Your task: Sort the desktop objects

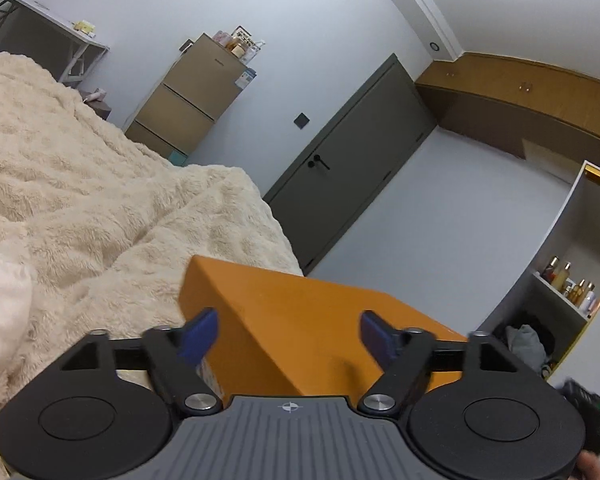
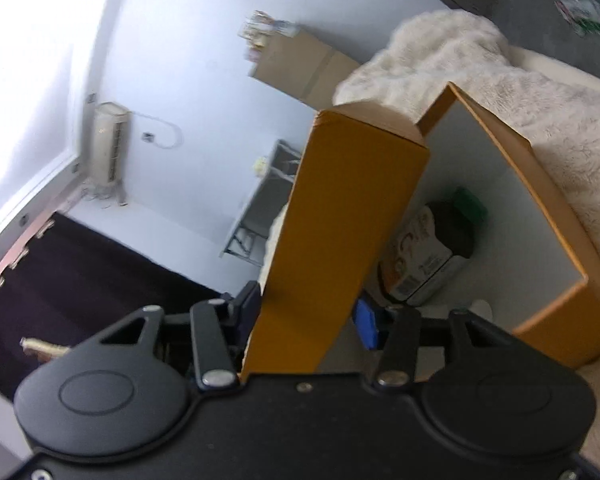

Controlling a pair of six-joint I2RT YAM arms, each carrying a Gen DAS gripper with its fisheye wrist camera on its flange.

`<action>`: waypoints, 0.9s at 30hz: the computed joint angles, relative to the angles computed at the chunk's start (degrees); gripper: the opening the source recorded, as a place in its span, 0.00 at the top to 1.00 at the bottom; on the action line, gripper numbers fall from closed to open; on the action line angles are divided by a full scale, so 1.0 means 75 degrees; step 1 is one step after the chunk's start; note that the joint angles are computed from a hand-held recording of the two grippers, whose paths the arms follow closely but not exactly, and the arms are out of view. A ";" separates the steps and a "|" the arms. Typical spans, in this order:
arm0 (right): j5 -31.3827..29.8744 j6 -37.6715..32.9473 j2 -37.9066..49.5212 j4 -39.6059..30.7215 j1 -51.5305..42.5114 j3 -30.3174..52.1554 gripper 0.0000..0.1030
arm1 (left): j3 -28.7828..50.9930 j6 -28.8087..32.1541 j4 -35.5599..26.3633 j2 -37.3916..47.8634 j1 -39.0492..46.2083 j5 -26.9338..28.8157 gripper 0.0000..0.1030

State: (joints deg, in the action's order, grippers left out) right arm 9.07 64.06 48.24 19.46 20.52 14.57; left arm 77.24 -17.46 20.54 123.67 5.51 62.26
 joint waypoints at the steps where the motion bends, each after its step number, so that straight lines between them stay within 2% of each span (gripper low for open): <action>1: 0.0318 -0.0029 -0.0197 -0.0274 0.0229 -0.0005 0.62 | -0.0038 0.0102 -0.0086 -0.0059 -0.0034 0.0011 0.23; 3: 0.0503 -0.0359 -0.0593 -0.0388 0.0546 -0.0221 0.60 | -0.0069 0.0350 -0.0288 -0.0143 -0.0092 -0.0008 0.20; 5: 0.0545 -0.0517 -0.0772 -0.0535 0.0614 -0.0285 0.59 | -0.0249 0.1035 -0.0510 -0.0346 -0.0253 -0.0403 0.17; 7: 0.0585 -0.0703 -0.1072 -0.0693 0.0580 -0.0365 0.55 | -0.0344 0.1093 -0.0388 -0.0369 -0.0290 -0.0449 0.16; 9: 0.0792 -0.0857 -0.1535 -0.1060 0.0596 -0.0382 0.42 | -0.0355 0.1158 -0.0404 -0.0377 -0.0313 -0.0471 0.16; 11: 0.0983 -0.1167 -0.2141 -0.1517 0.0587 -0.0303 0.37 | -0.0253 0.1303 -0.0600 -0.0343 -0.0288 -0.0407 0.16; 12: 0.1073 -0.1271 -0.2213 -0.1573 0.0604 -0.0253 0.30 | -0.0218 0.1343 -0.0665 -0.0322 -0.0275 -0.0372 0.16; 13: 0.1047 -0.1608 -0.2484 -0.1802 0.0413 -0.0073 0.16 | -0.0185 0.1374 -0.0721 -0.0301 -0.0264 -0.0338 0.16; 14: 0.0847 -0.1922 -0.2660 -0.1993 0.0124 0.0121 0.07 | -0.0161 0.1367 -0.0739 -0.0276 -0.0256 -0.0307 0.16; 15: 0.0149 -0.2240 -0.2606 -0.2258 -0.0448 0.0460 0.00 | -0.0136 0.1360 -0.0756 -0.0253 -0.0251 -0.0282 0.16; 16: -0.0618 -0.2584 -0.2468 -0.2557 -0.1058 0.0851 0.00 | -0.0110 0.1342 -0.0763 -0.0232 -0.0251 -0.0271 0.16; 19: -0.2065 -0.3678 -0.1545 -0.3240 -0.2388 0.2109 0.00 | 0.0011 0.1284 -0.0870 -0.0135 -0.0229 -0.0166 0.16; 24: -0.2608 -0.4642 0.1305 -0.4429 -0.3501 0.4841 0.00 | 0.0004 0.1153 -0.0707 -0.0054 -0.0193 -0.0079 0.16; 27: -0.3363 -0.4808 0.3453 -0.5312 -0.4189 0.6535 0.00 | 0.0098 0.1102 -0.0770 0.0027 -0.0157 0.0018 0.16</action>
State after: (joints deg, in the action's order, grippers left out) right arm -16.15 28.00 74.14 -20.38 -10.89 63.58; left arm 77.97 -9.20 14.77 123.87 4.33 62.40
